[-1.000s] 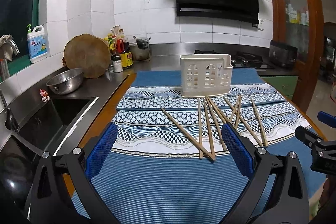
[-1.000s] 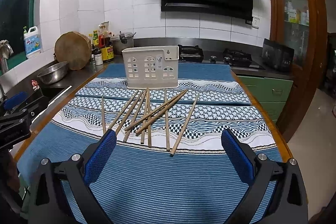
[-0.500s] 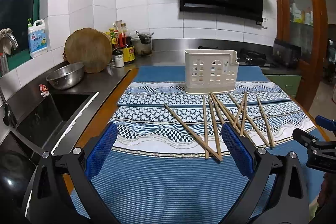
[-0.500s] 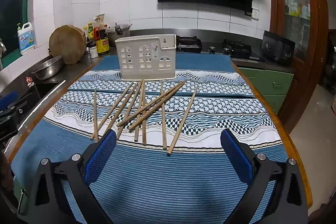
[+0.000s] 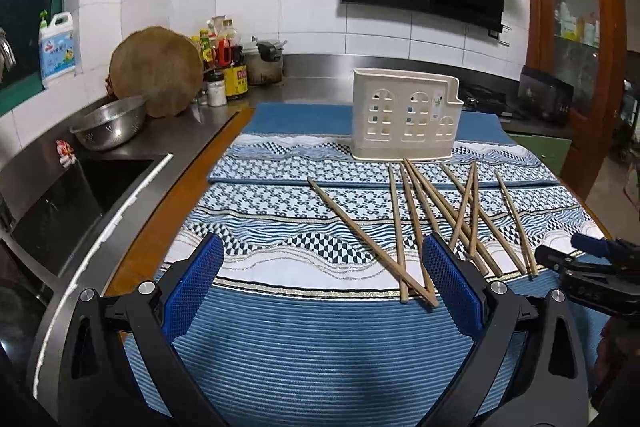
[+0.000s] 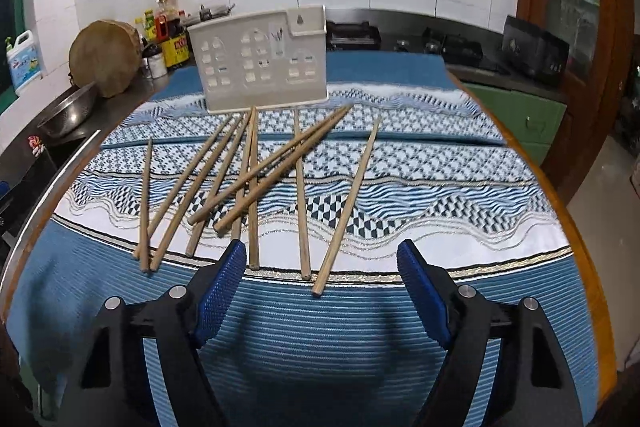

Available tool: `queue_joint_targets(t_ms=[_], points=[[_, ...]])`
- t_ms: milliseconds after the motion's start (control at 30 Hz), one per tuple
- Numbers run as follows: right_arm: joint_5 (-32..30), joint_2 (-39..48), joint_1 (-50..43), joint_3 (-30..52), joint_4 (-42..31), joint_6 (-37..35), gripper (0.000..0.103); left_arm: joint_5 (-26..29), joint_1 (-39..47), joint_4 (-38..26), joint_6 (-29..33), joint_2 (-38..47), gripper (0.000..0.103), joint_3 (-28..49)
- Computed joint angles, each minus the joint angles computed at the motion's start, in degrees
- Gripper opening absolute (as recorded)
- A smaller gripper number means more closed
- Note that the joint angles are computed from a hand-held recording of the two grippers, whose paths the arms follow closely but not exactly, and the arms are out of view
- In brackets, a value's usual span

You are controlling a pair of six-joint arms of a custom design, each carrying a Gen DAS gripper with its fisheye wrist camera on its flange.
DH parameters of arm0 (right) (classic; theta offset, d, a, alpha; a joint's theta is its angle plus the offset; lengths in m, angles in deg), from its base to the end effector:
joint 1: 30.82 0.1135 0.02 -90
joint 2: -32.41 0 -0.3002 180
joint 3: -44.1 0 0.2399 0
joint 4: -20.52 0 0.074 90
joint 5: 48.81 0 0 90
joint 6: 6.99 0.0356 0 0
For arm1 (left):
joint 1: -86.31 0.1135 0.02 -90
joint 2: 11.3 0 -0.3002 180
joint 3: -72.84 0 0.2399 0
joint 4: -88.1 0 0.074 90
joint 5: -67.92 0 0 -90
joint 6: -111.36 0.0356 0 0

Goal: Organize utensils
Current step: 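Lower the right gripper onto a wooden chopstick and close on it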

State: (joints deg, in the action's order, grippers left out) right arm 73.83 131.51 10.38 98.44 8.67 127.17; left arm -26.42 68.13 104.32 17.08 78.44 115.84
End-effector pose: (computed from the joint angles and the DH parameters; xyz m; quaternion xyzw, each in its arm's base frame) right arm 0.2346 0.1799 0.1542 0.1044 0.9169 -0.0110 0.3851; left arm 0.2644 -0.0840 0.1834 0.0863 0.8636 -0.0643 0.4926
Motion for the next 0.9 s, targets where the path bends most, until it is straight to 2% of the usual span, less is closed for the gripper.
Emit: queue_joint_targets(t_ms=[33,67,133,267,333,433,567,700,800,833,900], points=[[-0.48,0.43,-0.33,0.21,0.14,-0.15,0.075,0.72,0.44,0.22,-0.24,0.77,0.098,0.24],[-0.85,1.04,-0.65,0.61,0.15,-0.34,0.066,1.19,0.79,0.39,-0.39,1.51,0.098,0.50],[-2.84,2.31,-1.99,1.20,0.72,-0.71,0.056,1.83,1.34,0.94,-0.37,2.87,0.098,0.85],[-3.72,4.66,-3.42,2.52,0.40,-0.50,0.053,2.52,2.13,2.41,0.16,5.38,0.098,1.56],[-4.79,5.11,-4.14,2.37,0.93,-0.13,0.044,2.34,2.05,2.79,0.68,6.09,0.097,1.92],[-5.65,5.54,-5.15,2.59,0.86,0.57,0.038,2.54,1.85,3.11,0.95,7.12,0.097,2.54],[-6.18,6.40,-5.94,3.63,0.30,0.46,0.024,3.91,2.16,2.17,1.31,7.66,0.096,3.62],[-6.34,8.02,-6.24,4.97,-0.92,0.69,0.019,5.00,1.57,1.43,1.41,8.33,0.096,4.78],[-5.82,8.47,-6.25,4.86,-1.03,0.62,0.011,5.72,0.61,0.64,1.95,8.52,0.096,6.15],[-6.21,8.15,-6.53,4.29,-0.33,0.69,0.010,6.03,0.28,0.59,2.29,8.91,0.095,6.72],[-6.73,7.54,-7.10,3.12,1.03,0.70,0.008,8.27,-0.19,-1.28,2.98,9.62,0.086,8.87]])
